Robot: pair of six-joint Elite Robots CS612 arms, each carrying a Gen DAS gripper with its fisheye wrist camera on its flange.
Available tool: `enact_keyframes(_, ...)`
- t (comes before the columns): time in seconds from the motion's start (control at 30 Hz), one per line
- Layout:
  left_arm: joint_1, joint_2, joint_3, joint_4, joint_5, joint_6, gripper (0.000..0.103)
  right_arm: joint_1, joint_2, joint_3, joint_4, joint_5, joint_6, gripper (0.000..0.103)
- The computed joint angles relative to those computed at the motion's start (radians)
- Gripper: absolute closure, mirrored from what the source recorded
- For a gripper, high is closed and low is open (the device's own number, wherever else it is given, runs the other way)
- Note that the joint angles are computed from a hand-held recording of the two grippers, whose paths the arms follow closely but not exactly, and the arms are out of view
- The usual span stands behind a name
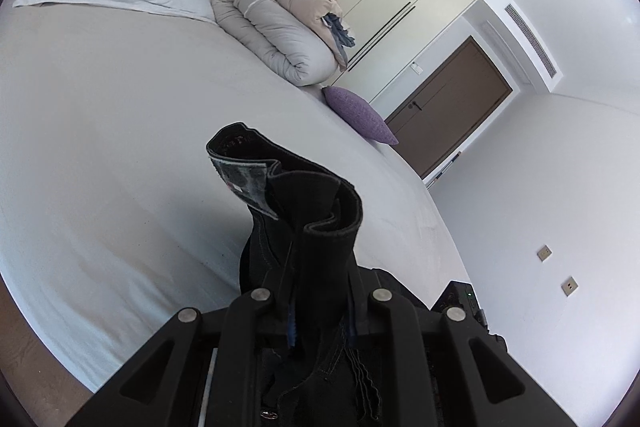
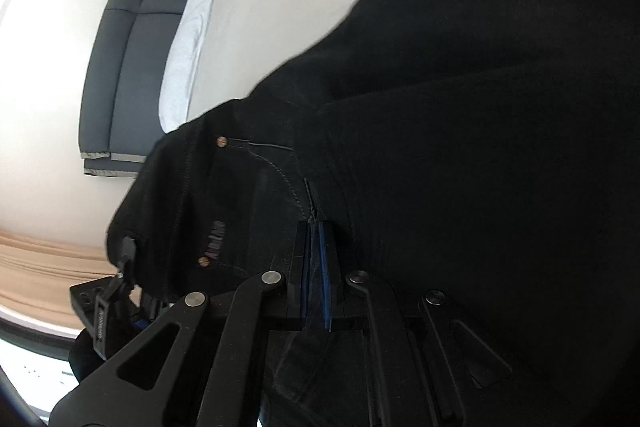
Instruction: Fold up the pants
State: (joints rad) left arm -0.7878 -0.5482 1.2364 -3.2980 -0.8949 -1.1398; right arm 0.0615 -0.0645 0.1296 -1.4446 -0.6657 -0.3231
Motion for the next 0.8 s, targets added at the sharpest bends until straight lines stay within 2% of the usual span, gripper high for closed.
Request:
enact_keyframes(0.13, -0.006, 0.010, -0.049, 0.043, -0.002, 0.091, 0.085, 0.006, -0.043, 0.095, -0.099, -0.039, 0.008, 0.103)
enact_keyframes(0.2, -0.010, 0.018, -0.081, 0.072, -0.007, 0.145, 0.085, 0.007, -0.060, 0.143, -0.157, -0.036, 0.016, 0.103)
enact_keyframes(0.3, -0.019, 0.035, -0.137, 0.122, -0.026, 0.231, 0.085, 0.001, -0.085, 0.215, -0.231, 0.011, 0.007, 0.103)
enact_keyframes(0.37, -0.025, 0.048, -0.177, 0.163, -0.036, 0.283, 0.086, -0.013, -0.105, 0.269, -0.238, 0.095, -0.017, 0.103)
enact_keyframes(0.4, -0.029, 0.056, -0.199, 0.188, -0.036, 0.314, 0.085, -0.023, -0.118, 0.301, -0.249, 0.144, 0.001, 0.096)
enact_keyframes(0.47, -0.038, 0.073, -0.249, 0.249, -0.038, 0.377, 0.085, -0.050, -0.161, 0.412, -0.350, 0.273, 0.051, 0.062)
enact_keyframes(0.5, -0.043, 0.084, -0.277, 0.281, -0.041, 0.411, 0.086, -0.065, -0.180, 0.466, -0.415, 0.348, 0.082, 0.035)
enact_keyframes(0.53, -0.047, 0.096, -0.306, 0.313, -0.046, 0.443, 0.086, -0.077, -0.187, 0.492, -0.488, 0.397, 0.142, 0.021)
enact_keyframes(0.57, -0.051, 0.109, -0.339, 0.349, -0.052, 0.472, 0.086, -0.089, -0.195, 0.520, -0.570, 0.425, 0.207, 0.019)
enact_keyframes(0.63, -0.060, 0.138, -0.402, 0.414, -0.059, 0.519, 0.086, -0.111, -0.199, 0.532, -0.634, 0.453, 0.249, 0.018)
enact_keyframes(0.7, -0.070, 0.173, -0.478, 0.490, -0.068, 0.573, 0.085, -0.125, -0.208, 0.528, -0.591, 0.442, 0.218, 0.018)
enact_keyframes(0.8, -0.084, 0.233, -0.598, 0.586, -0.096, 0.657, 0.085, -0.140, -0.230, 0.543, -0.512, 0.449, 0.122, 0.018)
